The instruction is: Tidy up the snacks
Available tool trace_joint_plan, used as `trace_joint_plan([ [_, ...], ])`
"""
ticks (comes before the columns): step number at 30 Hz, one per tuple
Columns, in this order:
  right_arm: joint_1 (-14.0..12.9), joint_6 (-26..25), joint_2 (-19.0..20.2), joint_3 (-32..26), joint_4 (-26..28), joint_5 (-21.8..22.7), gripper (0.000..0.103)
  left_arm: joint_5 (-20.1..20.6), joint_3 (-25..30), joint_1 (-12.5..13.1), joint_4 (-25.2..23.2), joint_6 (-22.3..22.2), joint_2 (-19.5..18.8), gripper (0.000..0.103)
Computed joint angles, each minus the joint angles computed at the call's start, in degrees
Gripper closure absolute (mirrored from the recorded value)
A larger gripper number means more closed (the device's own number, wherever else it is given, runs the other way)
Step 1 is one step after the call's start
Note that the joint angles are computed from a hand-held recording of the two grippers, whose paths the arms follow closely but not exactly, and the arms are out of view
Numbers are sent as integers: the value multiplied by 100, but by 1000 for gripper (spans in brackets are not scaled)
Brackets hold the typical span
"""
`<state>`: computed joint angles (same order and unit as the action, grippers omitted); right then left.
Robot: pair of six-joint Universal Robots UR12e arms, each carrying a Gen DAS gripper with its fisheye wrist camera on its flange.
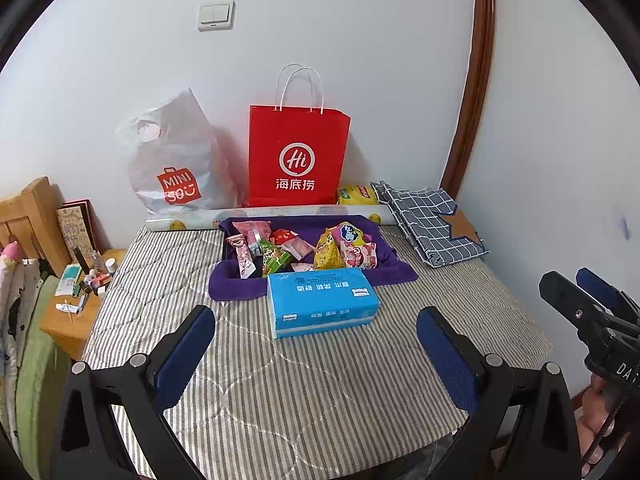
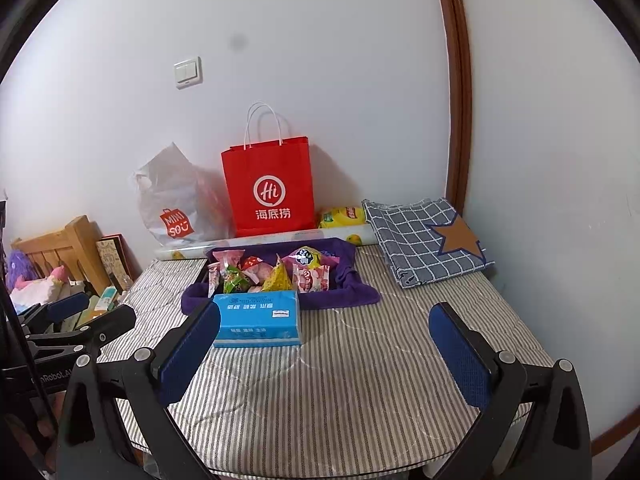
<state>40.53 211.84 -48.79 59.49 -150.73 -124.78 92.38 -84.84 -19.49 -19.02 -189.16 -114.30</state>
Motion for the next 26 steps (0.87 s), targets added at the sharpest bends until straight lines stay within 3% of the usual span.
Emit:
trace_joint_plan([
  [26, 26, -52, 45, -43, -115, 12, 0, 84, 16, -3, 31, 5, -3, 1],
])
